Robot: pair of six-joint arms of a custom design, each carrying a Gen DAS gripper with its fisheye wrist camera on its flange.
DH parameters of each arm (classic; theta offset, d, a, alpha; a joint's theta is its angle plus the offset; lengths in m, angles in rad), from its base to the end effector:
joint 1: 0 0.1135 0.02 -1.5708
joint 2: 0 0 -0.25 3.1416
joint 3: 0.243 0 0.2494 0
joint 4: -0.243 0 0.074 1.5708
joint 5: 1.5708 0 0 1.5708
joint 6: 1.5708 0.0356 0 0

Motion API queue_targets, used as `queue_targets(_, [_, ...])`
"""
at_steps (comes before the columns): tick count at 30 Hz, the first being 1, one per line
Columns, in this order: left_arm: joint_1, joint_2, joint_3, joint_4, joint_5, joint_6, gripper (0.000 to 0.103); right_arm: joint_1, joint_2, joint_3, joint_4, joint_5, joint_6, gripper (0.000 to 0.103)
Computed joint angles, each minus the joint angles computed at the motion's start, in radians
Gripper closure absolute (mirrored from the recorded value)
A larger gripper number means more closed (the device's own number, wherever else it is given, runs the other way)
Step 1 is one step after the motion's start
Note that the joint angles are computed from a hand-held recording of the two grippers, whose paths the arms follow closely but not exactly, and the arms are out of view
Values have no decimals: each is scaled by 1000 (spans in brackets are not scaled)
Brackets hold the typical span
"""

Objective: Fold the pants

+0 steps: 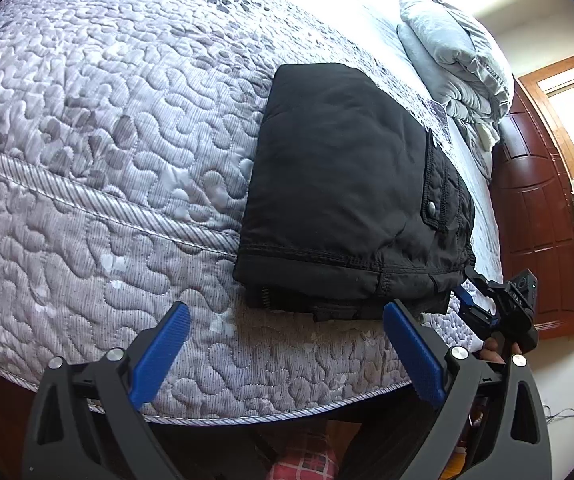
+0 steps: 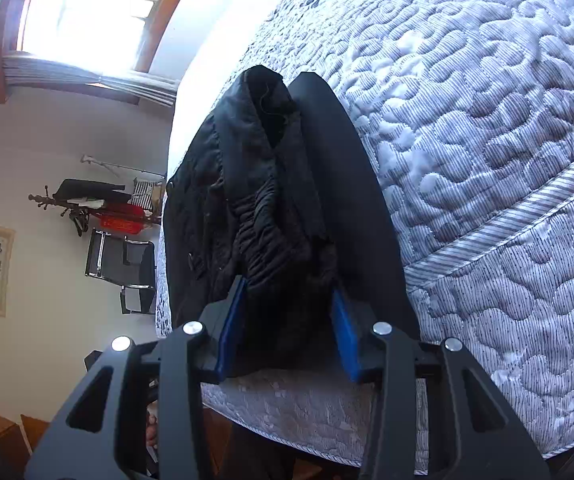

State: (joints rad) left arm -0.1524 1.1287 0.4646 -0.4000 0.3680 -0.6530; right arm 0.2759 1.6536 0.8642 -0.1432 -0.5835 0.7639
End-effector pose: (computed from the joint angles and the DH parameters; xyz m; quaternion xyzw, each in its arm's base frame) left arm 0.1885 -0.0419 0.1438 -0.1913 0.9334 -0.2595 0.1573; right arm 0.2983 0.1048 0.1498 0.1321 0.9043 0.3863 0.1251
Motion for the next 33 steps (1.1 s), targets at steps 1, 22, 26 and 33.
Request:
queue_targets(1, [-7, -3, 2, -4, -9, 0, 5, -5, 6, 3, -4, -4, -2, 62])
queue_targets(22, [-184, -87, 319, -302, -384, 87, 5, -45, -195, 73, -270, 153, -205, 23])
queue_targets(26, [-188, -83, 377, -318, -405, 109, 4, -55, -174, 118, -301, 150, -266, 18])
queue_targets(33, [-209, -29, 469, -306, -441, 154, 4, -40, -42, 222, -360, 187, -340, 17])
